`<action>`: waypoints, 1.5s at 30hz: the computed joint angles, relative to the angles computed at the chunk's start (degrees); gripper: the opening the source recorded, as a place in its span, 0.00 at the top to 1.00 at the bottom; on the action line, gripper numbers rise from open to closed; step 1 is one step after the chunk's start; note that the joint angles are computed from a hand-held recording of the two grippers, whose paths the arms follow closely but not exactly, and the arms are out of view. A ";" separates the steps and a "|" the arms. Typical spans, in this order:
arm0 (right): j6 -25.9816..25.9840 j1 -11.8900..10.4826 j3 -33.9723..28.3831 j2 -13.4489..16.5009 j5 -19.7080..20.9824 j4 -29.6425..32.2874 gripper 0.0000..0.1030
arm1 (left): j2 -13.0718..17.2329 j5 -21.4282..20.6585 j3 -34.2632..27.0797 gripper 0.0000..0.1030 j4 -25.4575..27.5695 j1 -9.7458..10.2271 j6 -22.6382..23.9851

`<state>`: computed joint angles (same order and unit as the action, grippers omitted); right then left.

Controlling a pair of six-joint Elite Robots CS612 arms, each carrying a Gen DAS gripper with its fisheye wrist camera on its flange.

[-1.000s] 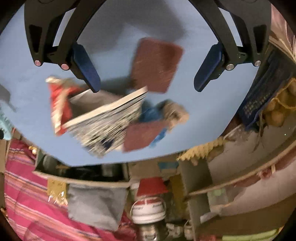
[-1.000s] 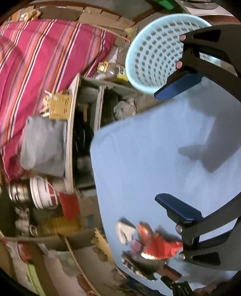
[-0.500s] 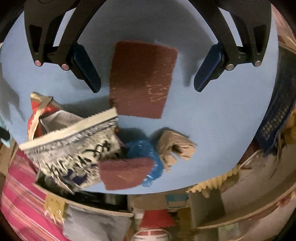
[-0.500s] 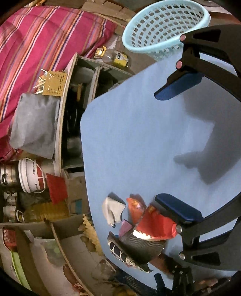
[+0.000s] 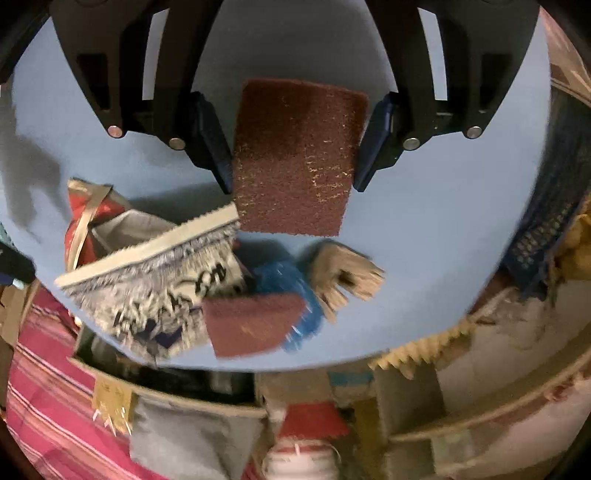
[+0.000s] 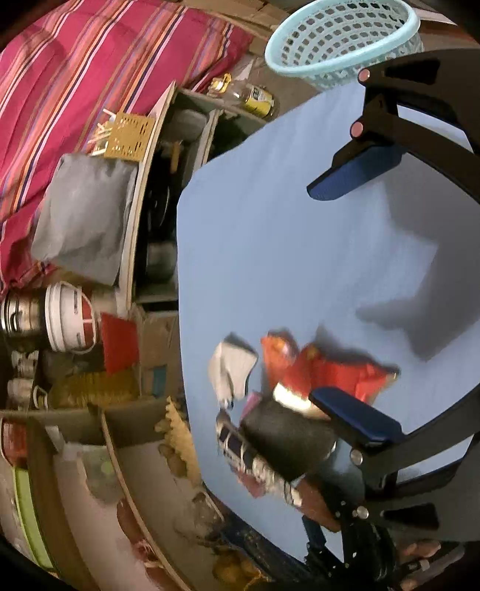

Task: Collect trash
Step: 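Grasp the maroon scouring pad with the left tool while the right tool grasps the red chip bag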

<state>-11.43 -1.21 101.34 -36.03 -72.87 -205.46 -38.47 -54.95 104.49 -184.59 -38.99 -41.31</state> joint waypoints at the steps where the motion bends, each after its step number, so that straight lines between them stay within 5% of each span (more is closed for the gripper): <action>1: 0.21 0.30 -0.11 0.00 0.02 0.29 0.05 | -0.25 2.11 0.71 0.39 -0.86 -0.55 -0.23; 6: 1.74 1.56 -1.02 0.29 -0.18 1.74 0.05 | -1.11 9.72 2.97 0.38 -2.82 -2.18 -2.37; 12: 1.39 3.74 -2.37 1.13 -4.28 2.95 0.06 | -1.91 12.73 5.14 0.38 -5.54 -2.30 -5.81; 16: 1.18 4.43 -3.40 1.37 -5.94 6.39 0.26 | -2.11 13.85 5.20 0.38 -4.47 -2.07 -6.79; 18: 1.68 4.24 -3.77 1.36 -4.96 8.18 0.30 | -2.11 13.90 4.99 0.38 -4.65 -2.06 -7.00; 25: 1.02 2.98 -4.10 1.14 -0.71 10.91 0.71 | -2.38 15.77 4.34 0.38 -6.44 -2.87 -6.05; 30: 0.52 1.76 -3.91 0.88 1.16 10.57 0.84 | -2.35 16.19 3.03 0.38 -6.78 -3.52 -4.81; 45: 4.83 -4.18 -3.80 -0.15 4.39 7.90 0.86 | 0.06 14.76 -4.39 0.38 -7.20 -5.44 1.49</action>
<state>-6.60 -5.39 97.53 -36.18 -68.49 -197.56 -38.41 -40.19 100.10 -191.78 -44.44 -39.83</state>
